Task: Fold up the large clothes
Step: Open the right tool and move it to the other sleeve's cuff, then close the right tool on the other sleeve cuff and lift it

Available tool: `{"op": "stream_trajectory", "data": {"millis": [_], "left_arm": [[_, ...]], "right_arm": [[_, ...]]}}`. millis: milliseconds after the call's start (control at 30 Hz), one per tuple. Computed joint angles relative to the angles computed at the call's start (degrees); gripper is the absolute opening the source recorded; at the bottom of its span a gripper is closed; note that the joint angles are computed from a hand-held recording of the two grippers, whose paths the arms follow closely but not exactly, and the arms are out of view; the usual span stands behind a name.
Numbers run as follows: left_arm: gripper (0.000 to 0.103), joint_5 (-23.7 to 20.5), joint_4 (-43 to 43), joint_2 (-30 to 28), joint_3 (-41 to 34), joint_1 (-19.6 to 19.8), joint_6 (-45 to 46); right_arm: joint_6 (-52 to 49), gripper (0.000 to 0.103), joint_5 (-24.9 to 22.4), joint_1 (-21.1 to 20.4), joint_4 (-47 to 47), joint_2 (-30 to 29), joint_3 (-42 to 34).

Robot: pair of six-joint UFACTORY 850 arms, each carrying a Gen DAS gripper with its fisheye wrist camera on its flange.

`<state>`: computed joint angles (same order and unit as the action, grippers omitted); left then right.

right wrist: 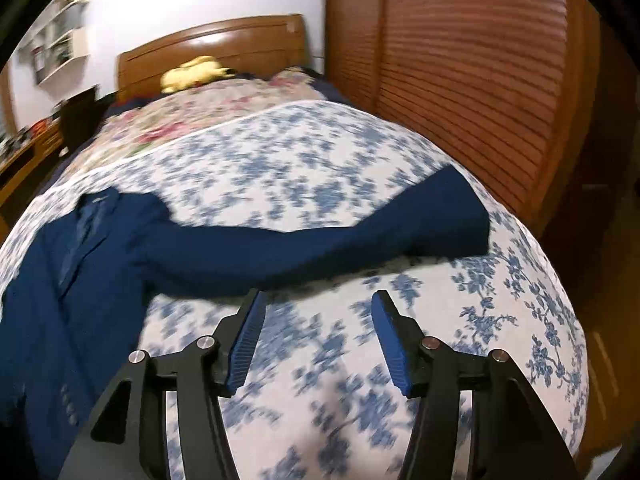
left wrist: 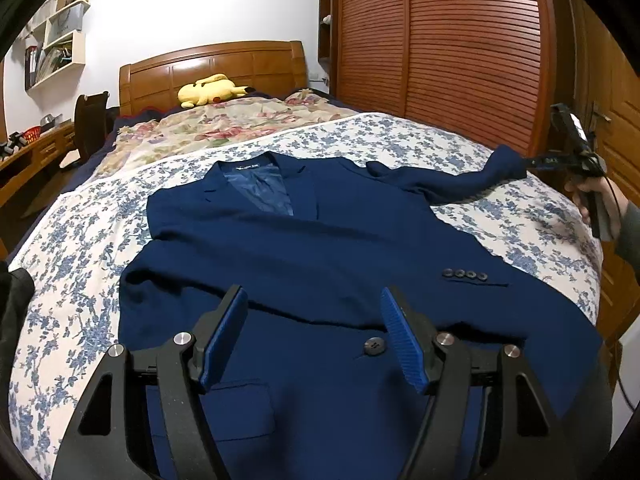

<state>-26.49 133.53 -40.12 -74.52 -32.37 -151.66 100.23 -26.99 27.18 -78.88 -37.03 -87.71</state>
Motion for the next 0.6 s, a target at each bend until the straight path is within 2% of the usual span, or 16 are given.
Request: {"op": "stream_trajectory", "data": {"millis": [200, 500, 600], "left_arm": [[0.07, 1.16, -0.69, -0.12, -0.09, 0.6, -0.16], [0.07, 1.53, -2.21, 0.7, 1.34, 0.78, -0.18], [0.07, 1.37, -1.13, 1.13, 2.03, 0.93, -1.55]], "right_arm": [[-1.96, 0.058, 0.67, -3.62, 10.04, -5.54, -7.86], [-9.3, 0.058, 0.79, -6.38, 25.07, -12.74, -18.0], [-10.09, 0.058, 3.29, -7.3, 29.3, -13.65, -19.0]]}}
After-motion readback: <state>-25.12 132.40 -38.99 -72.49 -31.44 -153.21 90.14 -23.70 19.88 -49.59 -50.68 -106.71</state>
